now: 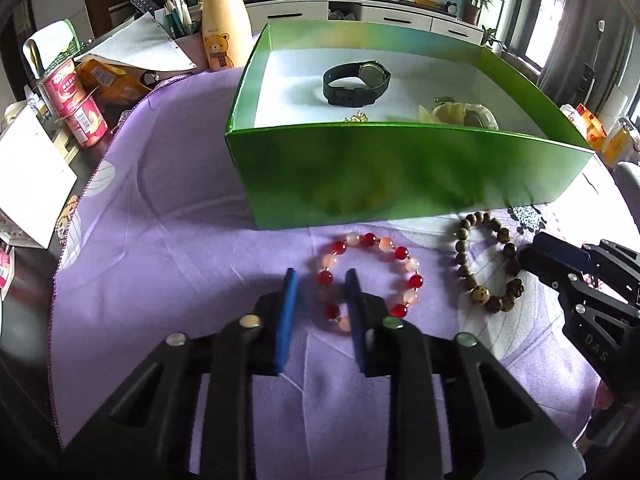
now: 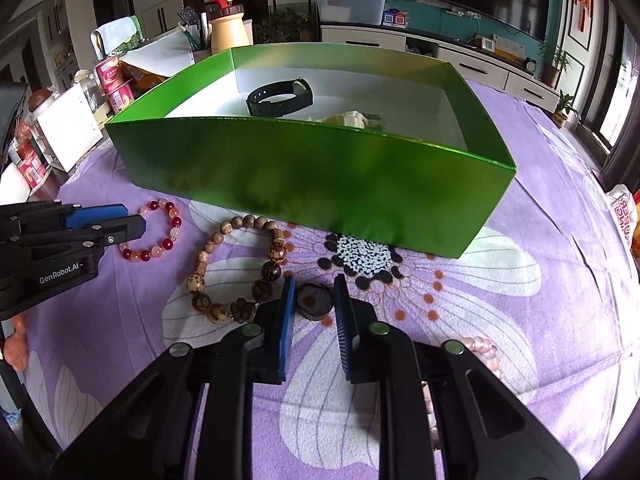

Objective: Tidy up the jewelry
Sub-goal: 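Grasp the red bead bracelet with the left gripper while the right gripper grasps the silver ring, then carry the red bracelet and silver ring into the green box and open both grippers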

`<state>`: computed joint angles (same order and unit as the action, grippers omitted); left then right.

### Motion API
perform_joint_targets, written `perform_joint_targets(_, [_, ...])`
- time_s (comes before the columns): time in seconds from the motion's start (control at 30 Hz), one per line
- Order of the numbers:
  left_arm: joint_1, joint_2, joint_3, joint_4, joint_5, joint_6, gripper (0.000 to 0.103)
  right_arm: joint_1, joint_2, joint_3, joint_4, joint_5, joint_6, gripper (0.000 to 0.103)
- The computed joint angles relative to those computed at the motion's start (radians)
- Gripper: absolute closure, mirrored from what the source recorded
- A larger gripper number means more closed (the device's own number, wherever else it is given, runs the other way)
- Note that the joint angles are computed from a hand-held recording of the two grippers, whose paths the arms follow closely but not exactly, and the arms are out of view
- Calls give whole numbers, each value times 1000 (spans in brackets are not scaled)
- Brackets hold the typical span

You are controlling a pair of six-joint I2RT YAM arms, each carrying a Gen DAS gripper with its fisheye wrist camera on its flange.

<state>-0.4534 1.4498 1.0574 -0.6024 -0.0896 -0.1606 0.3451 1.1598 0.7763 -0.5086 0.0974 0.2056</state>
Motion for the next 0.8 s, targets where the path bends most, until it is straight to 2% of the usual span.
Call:
perform_joint_targets(0.03, [6,2,5,-5,13,-3,94,-11,-5,-2,-1,-16,7,84])
perform_joint_targets(0.07, [11,5,12,-13,28,-9,95,-22,-9,-1,-8,-31,15,84])
perform_joint_targets(0.37, [63,-36,34,-51,159,-36,96,-57,-111,12,-71,-70,32,84])
perform_joint_targets(0.8, [53,-123,96,-112,198,-49,96,-84,-218,21,-137,-92,44,84])
